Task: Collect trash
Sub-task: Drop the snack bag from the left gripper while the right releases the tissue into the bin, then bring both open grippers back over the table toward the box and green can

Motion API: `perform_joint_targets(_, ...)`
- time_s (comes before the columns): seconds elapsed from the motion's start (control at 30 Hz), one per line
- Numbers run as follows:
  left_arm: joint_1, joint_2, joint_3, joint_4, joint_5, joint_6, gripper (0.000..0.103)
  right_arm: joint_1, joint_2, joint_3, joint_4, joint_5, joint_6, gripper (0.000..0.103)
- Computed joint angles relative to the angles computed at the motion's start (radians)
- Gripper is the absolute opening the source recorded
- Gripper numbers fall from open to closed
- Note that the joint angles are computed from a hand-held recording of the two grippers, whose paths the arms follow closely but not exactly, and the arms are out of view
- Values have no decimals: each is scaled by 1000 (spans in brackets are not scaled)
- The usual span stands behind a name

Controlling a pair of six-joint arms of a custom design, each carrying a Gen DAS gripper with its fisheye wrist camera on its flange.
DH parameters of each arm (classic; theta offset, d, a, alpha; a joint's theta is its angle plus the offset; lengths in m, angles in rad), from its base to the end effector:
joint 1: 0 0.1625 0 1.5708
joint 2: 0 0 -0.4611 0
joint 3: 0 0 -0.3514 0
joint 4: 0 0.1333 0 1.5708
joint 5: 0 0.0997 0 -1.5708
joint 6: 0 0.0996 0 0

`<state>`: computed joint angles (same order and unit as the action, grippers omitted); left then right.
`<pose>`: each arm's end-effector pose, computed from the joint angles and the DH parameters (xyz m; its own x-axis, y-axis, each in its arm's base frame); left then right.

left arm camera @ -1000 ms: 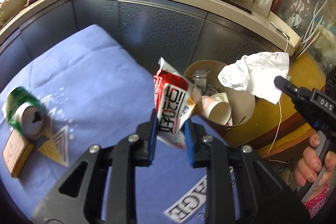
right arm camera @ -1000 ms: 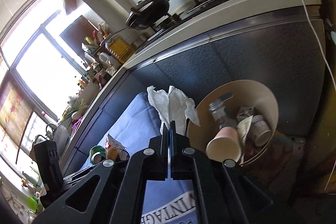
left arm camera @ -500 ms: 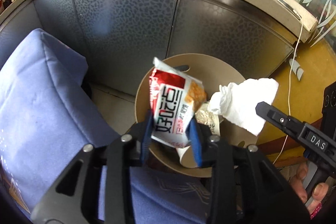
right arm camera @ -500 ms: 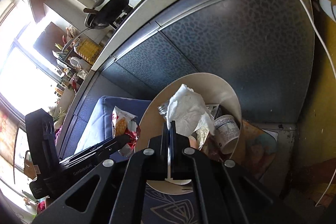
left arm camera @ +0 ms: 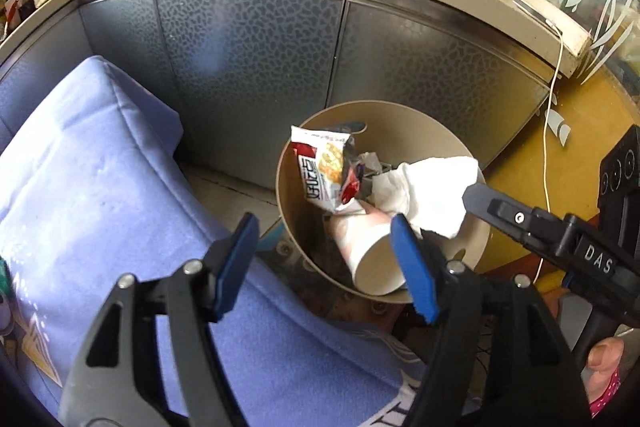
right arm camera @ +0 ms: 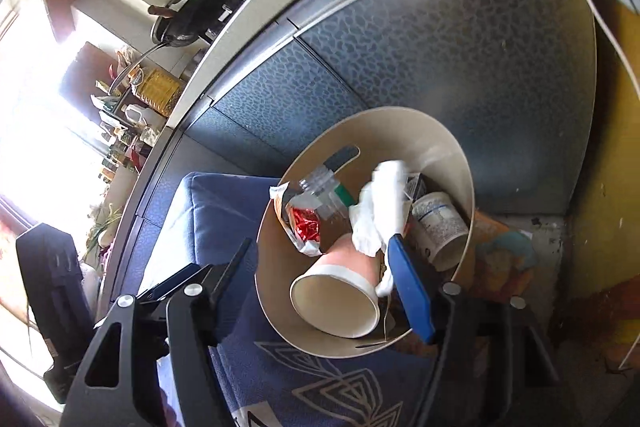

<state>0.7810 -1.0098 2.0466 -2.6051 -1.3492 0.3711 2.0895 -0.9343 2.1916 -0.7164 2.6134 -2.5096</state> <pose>-0.2626 -0.4788 0.1530 -0.3821 0.9013 -0.2039 0.9108 0.4047 0.0820 0.2265 -0.3015 0.0877 -0.8001 0.5814 -0.1476 0.2694 0.1285 -0.9544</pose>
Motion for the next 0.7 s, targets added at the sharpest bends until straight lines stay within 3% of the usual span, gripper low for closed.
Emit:
perform_joint_targets(0.13, 2, -66, 48, -46, 16, 16, 66, 52, 25, -30, 0, 77, 18, 66)
perform_joint_targets(0.37, 42, -190, 114, -99, 71, 29, 66, 133, 119, -154, 135, 182, 82, 66)
perform_joint_targets(0.7, 160, -349, 124, -121, 154, 55, 66, 189, 281, -421, 375, 100, 66, 66)
